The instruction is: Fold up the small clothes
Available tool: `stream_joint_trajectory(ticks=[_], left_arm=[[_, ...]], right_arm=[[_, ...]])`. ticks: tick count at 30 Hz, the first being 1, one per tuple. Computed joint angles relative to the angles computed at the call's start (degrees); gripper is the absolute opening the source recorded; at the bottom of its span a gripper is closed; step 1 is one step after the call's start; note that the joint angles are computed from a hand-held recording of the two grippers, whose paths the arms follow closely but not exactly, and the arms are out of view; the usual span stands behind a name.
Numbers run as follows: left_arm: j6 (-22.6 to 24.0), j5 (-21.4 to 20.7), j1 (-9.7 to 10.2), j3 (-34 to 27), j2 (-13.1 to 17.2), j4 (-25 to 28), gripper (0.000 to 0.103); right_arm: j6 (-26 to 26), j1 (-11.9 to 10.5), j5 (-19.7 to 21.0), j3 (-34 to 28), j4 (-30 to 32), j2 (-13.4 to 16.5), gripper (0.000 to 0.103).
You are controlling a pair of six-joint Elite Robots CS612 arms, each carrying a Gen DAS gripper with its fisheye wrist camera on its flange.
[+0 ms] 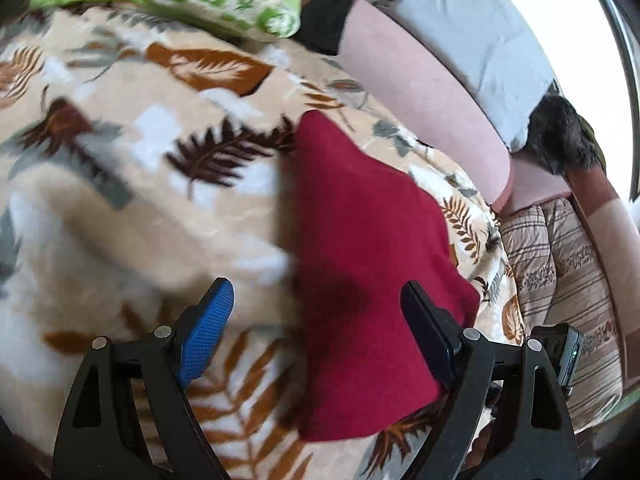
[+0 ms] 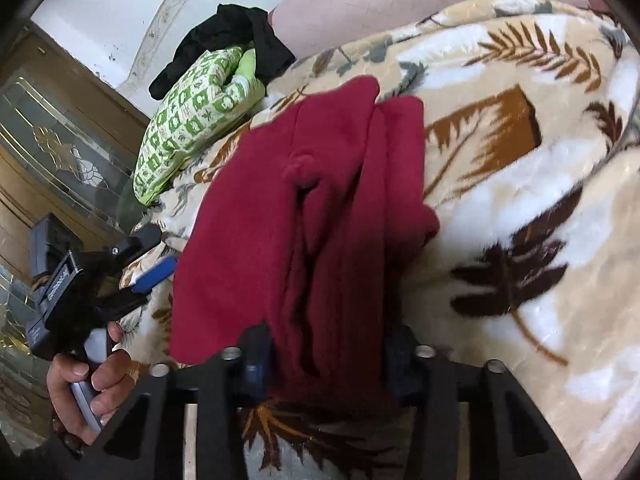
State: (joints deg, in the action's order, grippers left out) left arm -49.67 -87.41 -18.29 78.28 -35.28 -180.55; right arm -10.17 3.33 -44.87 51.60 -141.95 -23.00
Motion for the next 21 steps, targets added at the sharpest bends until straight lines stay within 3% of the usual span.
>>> stream_joint_trajectory(ticks=[1, 4, 6, 8, 9, 11, 14, 18, 21], left_arm=[[-0.07, 0.32, -0.14, 0.66, -0.35, -0.28, 0.086], [0.85, 1.25, -0.78, 2.11, -1.11, -1.85, 0.086], [1.94, 1.93, -1.31, 2.71, -1.49, -1.69, 0.086], [2.78, 1.51, -1.58, 2.90, -1.67, -0.67, 0.086], [3.02, 1.45, -1.78, 3.27, -1.84, -0.36, 0.086], [3.12, 1.10, -2.02, 3.58, -2.00, 0.50, 0.086], [3.05, 0.29, -2.10, 3.63, -2.30, 2.57, 0.086], [3.61, 1.33, -2.19, 4.49, -3.24, 2.62, 0.086], [2.76, 0.90, -1.92, 4.65, -3.25, 2.52, 0.086]], right_arm=[[0.29, -0.10, 0.79, -0.01, 0.74, -0.06, 0.031], [7.51, -1.16, 11.02, 0.06, 1.75, 0.96, 0.027], [7.64, -0.98, 15.60, 0.58, 2.66, 1.05, 0.026], [6.53, -0.31, 11.34, 1.41, 1.72, 0.35, 0.024], [8.35, -0.28, 9.09, 1.56, -0.02, 0.45, 0.022], [11.28, -0.67, 8.24, 1.74, -1.94, 0.70, 0.022], [8.26, -0.81, 9.36, 1.91, -1.12, 0.67, 0.026], [12.44, -1.39, 12.22, 1.47, -2.91, 1.37, 0.039], [16.03, -1.93, 11.71, 3.78, -8.75, 0.25, 0.039]])
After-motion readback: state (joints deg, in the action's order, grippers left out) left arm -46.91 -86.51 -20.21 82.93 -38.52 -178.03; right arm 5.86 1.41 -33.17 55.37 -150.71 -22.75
